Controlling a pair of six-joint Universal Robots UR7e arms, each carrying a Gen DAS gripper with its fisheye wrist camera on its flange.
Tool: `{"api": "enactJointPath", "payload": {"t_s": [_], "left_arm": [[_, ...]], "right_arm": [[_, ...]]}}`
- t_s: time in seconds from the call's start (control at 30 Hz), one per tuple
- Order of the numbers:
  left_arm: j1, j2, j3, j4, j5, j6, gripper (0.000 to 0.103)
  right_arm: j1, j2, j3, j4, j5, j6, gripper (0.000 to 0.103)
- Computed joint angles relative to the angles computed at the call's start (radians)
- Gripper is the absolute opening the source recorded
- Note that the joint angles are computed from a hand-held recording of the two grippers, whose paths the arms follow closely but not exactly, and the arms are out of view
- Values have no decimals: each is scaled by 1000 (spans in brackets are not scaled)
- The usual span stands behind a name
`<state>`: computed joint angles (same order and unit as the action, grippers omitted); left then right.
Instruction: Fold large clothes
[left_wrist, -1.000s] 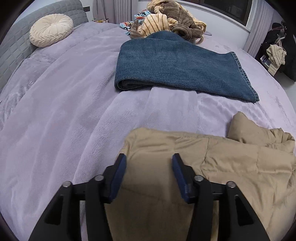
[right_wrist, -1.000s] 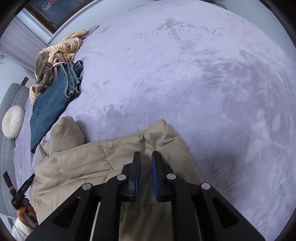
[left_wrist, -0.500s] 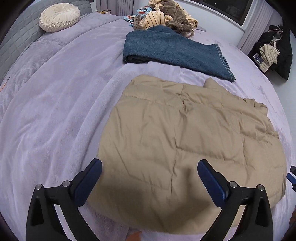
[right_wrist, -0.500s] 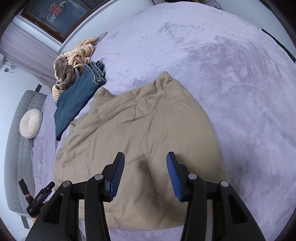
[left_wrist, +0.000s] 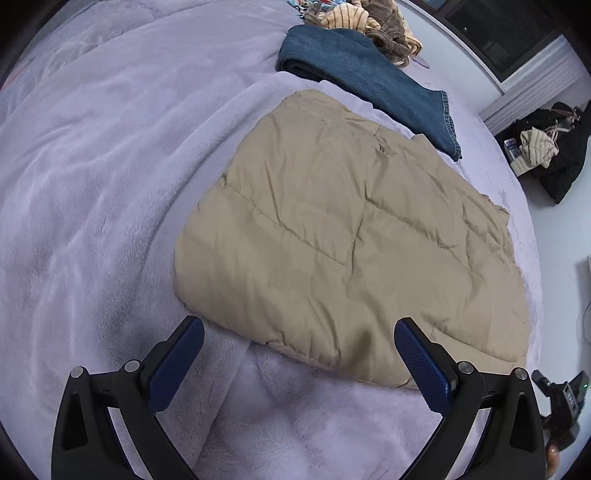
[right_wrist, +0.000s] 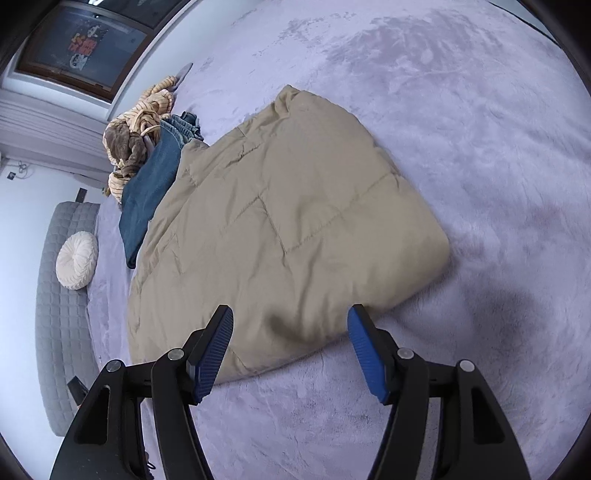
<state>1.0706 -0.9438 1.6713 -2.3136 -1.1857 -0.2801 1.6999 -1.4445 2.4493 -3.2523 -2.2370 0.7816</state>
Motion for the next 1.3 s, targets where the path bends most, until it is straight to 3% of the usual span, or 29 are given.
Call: {"api": "enactJointPath", "payload": {"t_s": [0.13, 0.37, 0.43, 0.47, 0.57, 0.73, 0.97, 1.0, 1.03, 1.07, 1.1, 1.13, 1.23, 1.3], "left_arm": [[48, -7, 11, -23, -127, -54, 103], [80, 25, 6, -54, -210, -82, 103], [84, 40, -3, -66, -212, -86, 103], [83, 46, -5, -71, -209, -88, 103], [83, 66, -24, -82, -204, -85, 103], [93, 103, -62, -110, -210, -97, 103], [94, 170, -98, -182, -178, -158, 103], [90, 172, -94, -197, -165, -163, 94], [84, 171, -89, -209, -145, -161, 74], [80, 171, -91, -211, -133, -146, 62], [84, 167, -87, -226, -152, -131, 38], [87, 163, -85, -238, -179, -123, 27], [60, 146, -67, -253, -130, -67, 22], [36, 132, -45, -272, -95, -31, 20]], "right_arm": [[-33, 25, 47, -123, 64, 29, 80], [-125, 81, 97, -307, 199, 39, 80], [-153, 102, 101, -363, 245, 32, 83], [-163, 112, 101, -384, 264, 27, 92], [-189, 140, 92, -434, 317, 7, 103], [-223, 163, 71, -461, 373, -5, 103], [-320, 237, 40, -553, 530, 17, 103], [-335, 244, 35, -551, 551, 20, 103], [-341, 249, 25, -541, 555, 22, 103], [-343, 251, 17, -530, 556, 22, 103], [-345, 253, 11, -526, 557, 23, 103], [-346, 256, 9, -533, 562, 27, 103], [-355, 258, 16, -554, 585, 49, 98], [-365, 247, 27, -544, 600, 64, 56]]}}
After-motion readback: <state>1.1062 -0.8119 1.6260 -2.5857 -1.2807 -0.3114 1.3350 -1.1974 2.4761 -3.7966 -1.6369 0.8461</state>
